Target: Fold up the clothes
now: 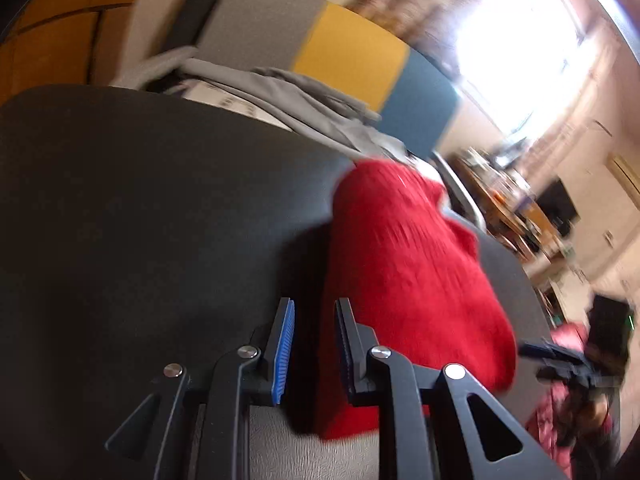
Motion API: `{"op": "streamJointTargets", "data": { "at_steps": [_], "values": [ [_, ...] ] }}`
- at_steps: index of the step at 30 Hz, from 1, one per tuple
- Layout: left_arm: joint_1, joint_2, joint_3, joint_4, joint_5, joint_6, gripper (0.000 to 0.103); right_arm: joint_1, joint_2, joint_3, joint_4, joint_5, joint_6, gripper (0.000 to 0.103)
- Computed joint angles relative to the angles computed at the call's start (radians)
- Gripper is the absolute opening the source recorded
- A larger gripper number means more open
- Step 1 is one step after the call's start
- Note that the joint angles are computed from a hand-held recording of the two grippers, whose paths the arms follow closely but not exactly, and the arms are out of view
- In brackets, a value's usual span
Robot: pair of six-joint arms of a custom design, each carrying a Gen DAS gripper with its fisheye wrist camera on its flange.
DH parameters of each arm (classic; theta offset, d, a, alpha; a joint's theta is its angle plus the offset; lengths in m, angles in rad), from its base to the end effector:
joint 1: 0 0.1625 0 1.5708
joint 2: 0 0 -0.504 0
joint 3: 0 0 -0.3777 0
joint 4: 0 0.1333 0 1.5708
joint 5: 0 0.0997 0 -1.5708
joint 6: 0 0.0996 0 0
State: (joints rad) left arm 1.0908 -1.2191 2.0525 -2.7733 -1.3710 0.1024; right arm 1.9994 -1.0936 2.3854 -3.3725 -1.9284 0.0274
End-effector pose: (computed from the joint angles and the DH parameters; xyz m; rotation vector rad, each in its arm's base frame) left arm -0.1209 -0.5637 0.3010 0.7960 2.8485 -0.5978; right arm 0.2841 -0.3848 0.2143 0.4281 -2.7663 0.8241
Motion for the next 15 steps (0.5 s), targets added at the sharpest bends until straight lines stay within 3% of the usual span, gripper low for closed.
{"op": "streamJointTargets", "data": {
  "at_steps": [2, 3, 4, 6, 12, 15],
  "values": [
    [0.003, -0.024, 0.044, -0.026, -0.031, 0.095, 0.019, -0.007, 0.035, -0.022, 0.018, 0.005, 0.016, 0.055],
    [0.002, -0.035, 0.065, -0.037, -0.042, 0.143, 0.019, -0.009, 0.053, -0.035, 0.025, -0.01, 0.027, 0.046],
    [-0.003, -0.046, 0.085, -0.047, -0.047, 0.193, 0.019, -0.012, 0.066, -0.043, 0.027, -0.017, 0.037, 0.027],
    [-0.013, -0.063, 0.121, -0.063, -0.056, 0.285, 0.019, -0.022, 0.08, -0.054, 0.035, -0.015, 0.059, 0.009],
    [-0.04, -0.066, 0.18, -0.098, -0.07, 0.469, 0.022, -0.026, 0.09, -0.087, 0.097, 0.001, 0.121, 0.009],
    [-0.058, -0.031, 0.196, -0.151, -0.011, 0.553, 0.022, -0.012, 0.077, -0.101, 0.126, -0.005, 0.137, 0.009]
  ]
}}
